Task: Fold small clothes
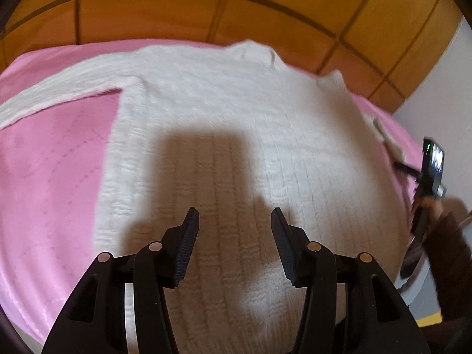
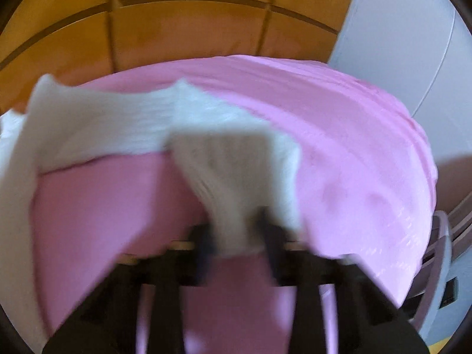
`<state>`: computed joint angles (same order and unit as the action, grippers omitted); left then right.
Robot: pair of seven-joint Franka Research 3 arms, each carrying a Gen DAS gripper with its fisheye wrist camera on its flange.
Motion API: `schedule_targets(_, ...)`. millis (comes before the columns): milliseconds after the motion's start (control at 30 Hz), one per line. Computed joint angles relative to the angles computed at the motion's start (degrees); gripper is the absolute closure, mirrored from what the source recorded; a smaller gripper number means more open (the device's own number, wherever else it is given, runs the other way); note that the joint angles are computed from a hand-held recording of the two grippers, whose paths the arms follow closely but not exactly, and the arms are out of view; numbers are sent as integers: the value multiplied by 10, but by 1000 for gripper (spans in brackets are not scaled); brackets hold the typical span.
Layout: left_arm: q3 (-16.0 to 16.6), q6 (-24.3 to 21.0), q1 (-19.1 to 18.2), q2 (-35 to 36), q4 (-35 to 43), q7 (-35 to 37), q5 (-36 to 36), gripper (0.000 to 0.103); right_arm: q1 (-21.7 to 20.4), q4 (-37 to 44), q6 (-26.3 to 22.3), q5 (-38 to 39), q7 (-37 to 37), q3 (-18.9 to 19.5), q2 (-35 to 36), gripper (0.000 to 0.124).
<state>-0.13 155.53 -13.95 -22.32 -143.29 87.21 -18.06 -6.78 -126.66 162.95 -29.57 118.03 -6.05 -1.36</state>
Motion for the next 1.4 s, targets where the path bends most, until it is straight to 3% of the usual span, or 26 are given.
schedule_targets(100, -4, -11, 5, 11, 7, -6, 7, 54, -13, 8, 15, -5, 1, -9, -14, 117)
schedule_targets(233, -10, -14, 12, 23, 14, -12, 11, 52, -40, 45, 25, 70, -46, -24, -22, 117)
schedule_targets(300, -12, -12, 12, 26, 17, -12, 10, 48, -54, 80, 16, 68, -34, -24, -7, 118)
schedule_targets(400, -19, -14, 19, 35, 24, -23, 21, 48, -64, 168, -28, -16, 43, -39, 44, 118)
schedule_targets(467, -21, -16, 21, 35, 25, -27, 22, 48, -57, 207, -61, -27, 58, -56, 71, 118)
schedule_targets(567, -23, -18, 23, 36, 27, -36, 25, 48, -46, 282, -130, -10, 42, -74, 136, 118)
schedule_targets(633, -25, -20, 24, 36, 28, -42, 29, 48, -45, 288, -152, 31, 2, -74, 152, 116)
schedule_targets(733, -25, -22, 25, 35, 28, -45, 30, 48, -28, 240, -121, 30, 33, -88, 131, 88)
schedule_targets(767, -24, -22, 24, 34, 28, -44, 30, 48, -24, 220, -103, 27, 47, -92, 118, 72)
schedule_targets(800, -24, -22, 24, 33, 27, -45, 31, 48, -1, 180, -73, 15, 67, -114, 90, 65)
schedule_targets(867, -22, -20, 25, 28, 23, -43, 33, 48, 93, 123, -30, 61, 23, -198, 51, 64)
schedule_targets(933, -20, -15, 28, 13, 12, -48, 35, 48, 192, 59, -14, 231, -151, -266, 0, 64)
schedule_targets(967, -21, -14, 32, 6, 8, -55, 41, 48, 223, 26, -26, 331, -247, -276, -37, 64)
schedule_targets(1033, -26, -10, 50, -18, -10, -83, 66, 48, 226, -13, -90, 532, -427, -250, -91, 64)
schedule_targets(1100, -23, -10, 63, -44, -30, -104, 84, 46, 153, -55, -169, 668, -540, -162, -136, 64)
schedule_targets(1167, -27, -11, 89, -77, -57, -137, 116, 33, 74, -85, -251, 749, -598, -80, -164, 65)
schedule_targets(1233, -17, -21, 100, -108, -82, -154, 136, 33, 65, -119, -304, 784, -624, -65, -196, 65)
schedule_targets(1333, 30, -47, 76, -143, -111, -134, 114, 33, 66, -181, -325, 781, -624, -46, -262, 69)
schedule_targets(1400, 64, -62, 49, -164, -130, -98, 84, 45, 65, -204, -355, 773, -620, -49, -289, 76)
